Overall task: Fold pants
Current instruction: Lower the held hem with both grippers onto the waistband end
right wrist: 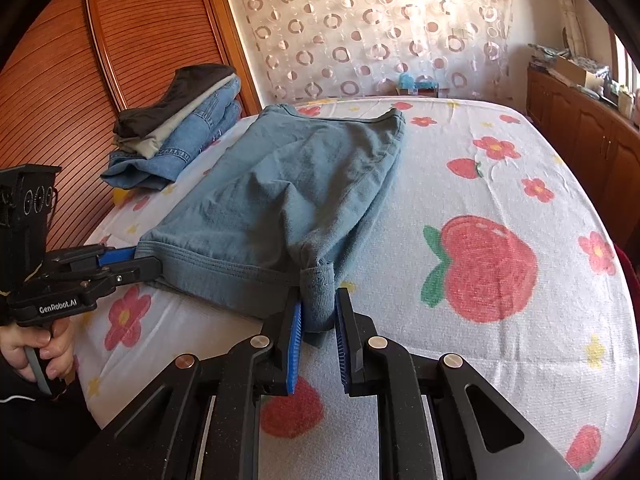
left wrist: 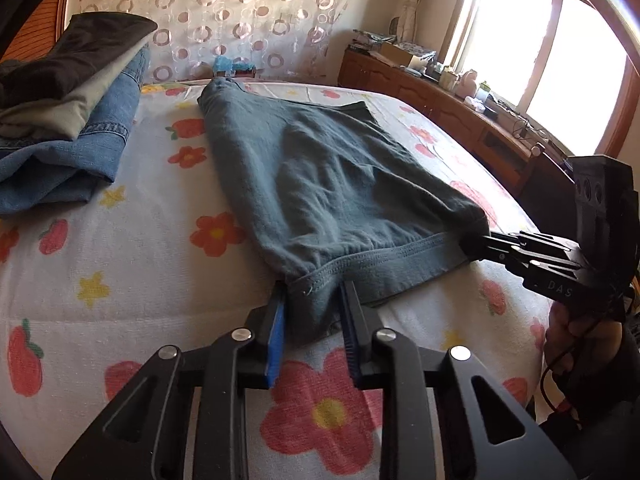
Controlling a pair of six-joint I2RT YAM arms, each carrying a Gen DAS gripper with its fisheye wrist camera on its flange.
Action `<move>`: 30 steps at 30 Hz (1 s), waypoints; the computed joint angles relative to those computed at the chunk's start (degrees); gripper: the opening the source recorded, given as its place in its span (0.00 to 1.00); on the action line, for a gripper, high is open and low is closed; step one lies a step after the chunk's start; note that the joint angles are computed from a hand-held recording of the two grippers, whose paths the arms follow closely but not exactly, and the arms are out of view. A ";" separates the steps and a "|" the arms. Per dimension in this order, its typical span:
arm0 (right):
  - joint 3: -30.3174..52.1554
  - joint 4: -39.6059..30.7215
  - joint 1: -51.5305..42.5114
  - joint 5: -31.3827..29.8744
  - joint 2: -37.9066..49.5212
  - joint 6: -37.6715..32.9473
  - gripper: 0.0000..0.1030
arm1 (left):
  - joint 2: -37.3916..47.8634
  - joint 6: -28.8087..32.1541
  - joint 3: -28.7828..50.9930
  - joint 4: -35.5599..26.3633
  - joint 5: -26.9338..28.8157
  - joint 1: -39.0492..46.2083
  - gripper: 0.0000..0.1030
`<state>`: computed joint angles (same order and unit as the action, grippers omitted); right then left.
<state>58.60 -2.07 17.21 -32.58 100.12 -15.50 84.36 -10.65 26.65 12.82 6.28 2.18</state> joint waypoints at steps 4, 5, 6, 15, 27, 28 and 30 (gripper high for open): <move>-0.01 -0.65 -0.03 -0.09 -0.36 -0.03 0.15 | -2.22 0.52 -1.13 0.27 0.20 -0.51 0.12; -0.06 -0.76 -0.09 -0.21 -0.50 -0.08 0.15 | -3.26 0.78 -1.45 0.09 -0.46 -1.05 0.12; -0.07 -0.92 -0.25 -0.64 -0.65 -0.06 0.15 | -4.77 1.01 -1.90 -0.22 -1.07 -1.68 0.11; -0.87 -4.09 -3.64 -6.93 -5.86 -0.89 0.15 | -20.04 2.02 -3.16 -8.01 0.02 -2.10 0.11; -2.92 -6.41 -5.98 -9.84 -12.80 -2.95 0.15 | -29.71 2.93 -3.30 -13.34 -1.25 -3.25 0.11; -3.04 -6.38 -6.12 -10.08 -13.09 -3.07 0.15 | -30.30 3.05 -3.20 -13.75 -1.33 -3.38 0.11; -3.22 -6.47 -6.43 -10.33 -13.84 -3.29 0.15 | -30.82 3.24 -3.05 -14.05 -1.73 -3.70 0.11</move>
<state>55.38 -8.55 10.78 -42.91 86.29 -18.79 53.54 -7.41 23.60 -1.23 4.55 -1.52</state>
